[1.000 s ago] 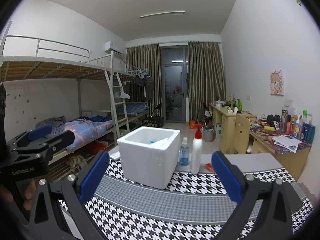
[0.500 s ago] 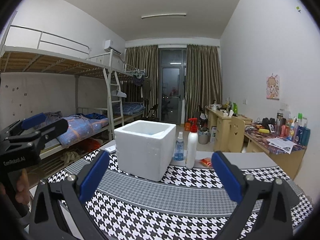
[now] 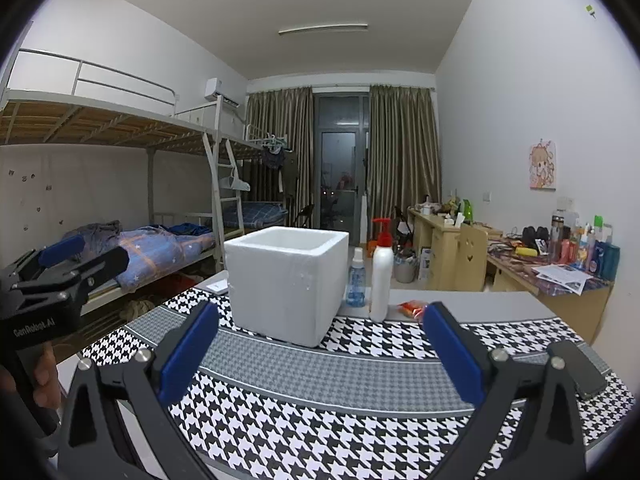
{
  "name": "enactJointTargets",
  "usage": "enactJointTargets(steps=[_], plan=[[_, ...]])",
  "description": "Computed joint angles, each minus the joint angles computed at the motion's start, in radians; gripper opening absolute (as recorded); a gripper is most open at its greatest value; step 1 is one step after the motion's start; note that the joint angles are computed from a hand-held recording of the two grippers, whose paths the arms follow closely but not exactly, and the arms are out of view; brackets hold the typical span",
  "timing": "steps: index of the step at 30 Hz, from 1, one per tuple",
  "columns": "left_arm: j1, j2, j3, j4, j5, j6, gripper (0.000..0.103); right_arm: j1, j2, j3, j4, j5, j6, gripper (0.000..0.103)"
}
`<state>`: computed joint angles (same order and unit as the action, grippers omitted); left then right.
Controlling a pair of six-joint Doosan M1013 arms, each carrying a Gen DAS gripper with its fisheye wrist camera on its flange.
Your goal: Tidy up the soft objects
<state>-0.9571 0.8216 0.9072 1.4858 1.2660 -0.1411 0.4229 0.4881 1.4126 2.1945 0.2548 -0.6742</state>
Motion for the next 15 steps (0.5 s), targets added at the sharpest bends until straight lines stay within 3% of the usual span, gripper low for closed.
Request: enactJointTargets(steps=[7,15], plan=[[0.002,-0.002,0.013,-0.024,-0.003,-0.011,0.102,-0.008,0.005,-0.004,-0.099,-0.005,0.127,0.103],[0.002,-0.002,0.013,-0.037,-0.012,0.009,0.102,-0.007,0.002,0.004,-0.093,-0.005,0.124,0.103]])
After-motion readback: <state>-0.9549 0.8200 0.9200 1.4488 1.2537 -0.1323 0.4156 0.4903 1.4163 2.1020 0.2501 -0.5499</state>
